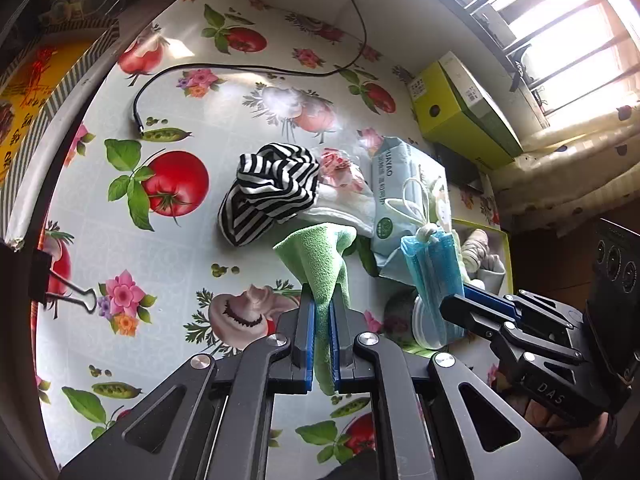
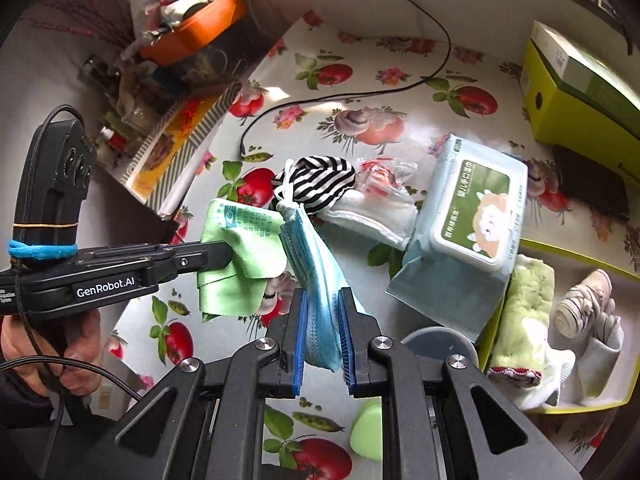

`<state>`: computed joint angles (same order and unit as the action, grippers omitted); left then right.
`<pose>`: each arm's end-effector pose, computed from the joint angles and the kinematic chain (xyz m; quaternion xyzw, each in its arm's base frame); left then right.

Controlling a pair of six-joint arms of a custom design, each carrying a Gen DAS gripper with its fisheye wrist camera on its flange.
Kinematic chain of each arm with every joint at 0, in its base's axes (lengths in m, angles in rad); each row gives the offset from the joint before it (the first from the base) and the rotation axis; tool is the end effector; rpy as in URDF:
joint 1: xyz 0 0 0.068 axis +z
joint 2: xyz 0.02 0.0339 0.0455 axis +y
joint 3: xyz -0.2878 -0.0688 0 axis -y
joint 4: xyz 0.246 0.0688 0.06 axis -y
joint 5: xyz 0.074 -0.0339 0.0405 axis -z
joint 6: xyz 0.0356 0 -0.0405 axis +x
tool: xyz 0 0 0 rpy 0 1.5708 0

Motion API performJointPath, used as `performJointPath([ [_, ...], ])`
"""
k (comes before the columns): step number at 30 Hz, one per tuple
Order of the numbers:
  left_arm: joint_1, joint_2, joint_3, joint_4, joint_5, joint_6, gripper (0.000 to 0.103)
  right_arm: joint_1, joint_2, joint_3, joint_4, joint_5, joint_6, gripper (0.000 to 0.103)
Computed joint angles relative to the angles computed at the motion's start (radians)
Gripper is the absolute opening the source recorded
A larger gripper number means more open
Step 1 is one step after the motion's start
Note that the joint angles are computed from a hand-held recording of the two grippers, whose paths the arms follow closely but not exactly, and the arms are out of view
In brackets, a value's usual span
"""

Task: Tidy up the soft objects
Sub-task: 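Carry the green cloth and blue mask with both tools over the box lid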

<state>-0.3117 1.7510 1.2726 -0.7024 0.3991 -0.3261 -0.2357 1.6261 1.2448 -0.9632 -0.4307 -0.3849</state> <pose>0.3367 -0.1230 0.2379 0.0315 0.9618 -0.2442 0.1194 0.3053 -0.0580 0.2614 -0.0964 0.9662 0.1685 0.1699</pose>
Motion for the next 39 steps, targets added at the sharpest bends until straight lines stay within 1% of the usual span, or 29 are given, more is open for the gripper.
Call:
performJointPath([
  [9, -0.078, 0.001, 0.069, -0.039, -0.007, 0.01, 0.006, -0.156, -0.079, -0.017, -0.047, -0.046, -0.033, 0.014],
  [16, -0.148, 0.019, 0.141, -0.064, -0.019, 0.006, 0.006, -0.274, -0.101, -0.007, -0.074, -0.071, -0.068, 0.014],
  [29, -0.269, 0.118, 0.31, -0.113, -0.025, -0.003, 0.006, -0.43, -0.057, 0.04, -0.099, -0.097, -0.121, 0.014],
  [39, -0.348, 0.254, 0.499, -0.184, -0.033, 0.018, 0.006, -0.547, 0.028, 0.098, -0.075, -0.089, -0.126, 0.014],
])
